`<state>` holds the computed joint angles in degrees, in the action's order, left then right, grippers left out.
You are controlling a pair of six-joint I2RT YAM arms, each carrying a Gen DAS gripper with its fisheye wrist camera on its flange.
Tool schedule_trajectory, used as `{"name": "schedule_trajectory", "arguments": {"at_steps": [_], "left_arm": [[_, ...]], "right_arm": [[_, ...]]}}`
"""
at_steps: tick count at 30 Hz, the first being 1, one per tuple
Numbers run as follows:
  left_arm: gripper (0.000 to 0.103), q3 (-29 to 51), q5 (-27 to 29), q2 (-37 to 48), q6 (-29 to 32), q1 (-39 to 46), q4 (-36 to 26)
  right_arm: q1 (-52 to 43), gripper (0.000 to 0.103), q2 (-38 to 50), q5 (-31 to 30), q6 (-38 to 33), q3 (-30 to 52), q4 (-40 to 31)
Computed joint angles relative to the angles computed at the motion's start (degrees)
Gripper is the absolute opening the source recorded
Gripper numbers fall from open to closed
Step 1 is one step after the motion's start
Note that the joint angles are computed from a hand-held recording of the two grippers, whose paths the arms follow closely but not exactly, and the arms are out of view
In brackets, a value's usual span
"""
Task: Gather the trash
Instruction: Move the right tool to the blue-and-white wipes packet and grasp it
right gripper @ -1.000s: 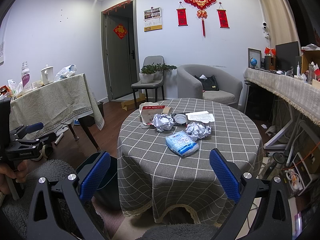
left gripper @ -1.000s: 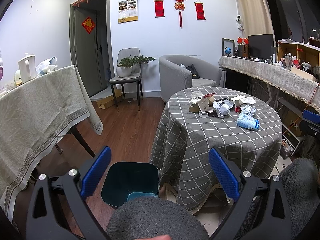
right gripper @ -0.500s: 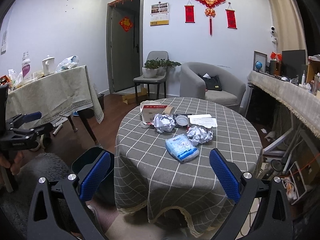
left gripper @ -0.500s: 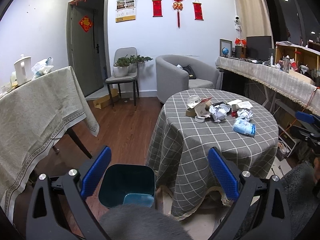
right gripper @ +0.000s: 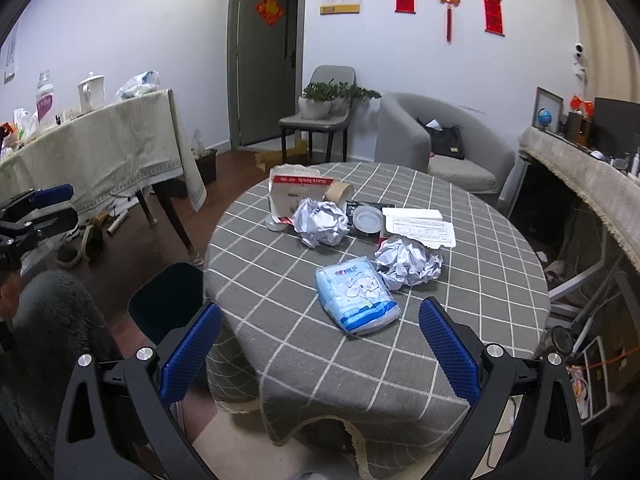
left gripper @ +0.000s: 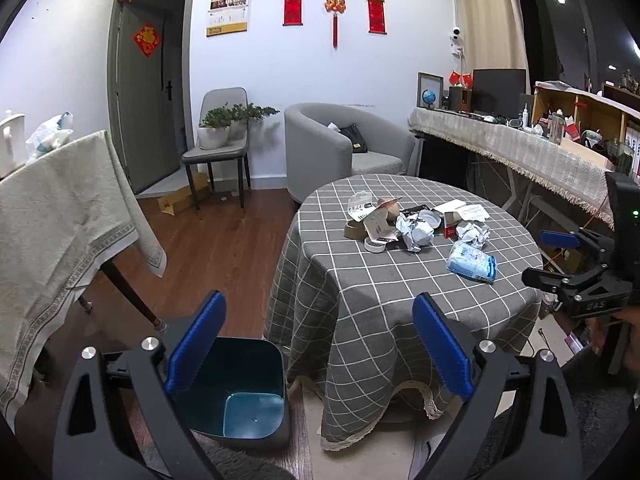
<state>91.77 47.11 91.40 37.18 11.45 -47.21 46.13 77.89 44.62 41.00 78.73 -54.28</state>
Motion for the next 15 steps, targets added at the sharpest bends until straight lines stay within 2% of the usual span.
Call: {"name": "schedule_trajectory", "arguments": {"at_steps": [7, 10, 15], "left_arm": [[0.094, 1.4, -2.8, 2.5, 0.3, -3.8, -1.4], [0.089, 2.6, -4.3, 3.6, 0.8, -5.3, -2.7], [0.085, 4.8, -5.4, 5.9, 0.2, -7.6, -3.9]], "right_arm": [[-8.0, 0.1, -1.3, -9.2, -8.7, -4.0, 6.8], [-11.8, 0.097, -1.0, -14.5, -12.0, -5.2, 9.2], [-15.7, 0.093, 0.1, -18.9, -15.5, -5.4, 10.6]]}}
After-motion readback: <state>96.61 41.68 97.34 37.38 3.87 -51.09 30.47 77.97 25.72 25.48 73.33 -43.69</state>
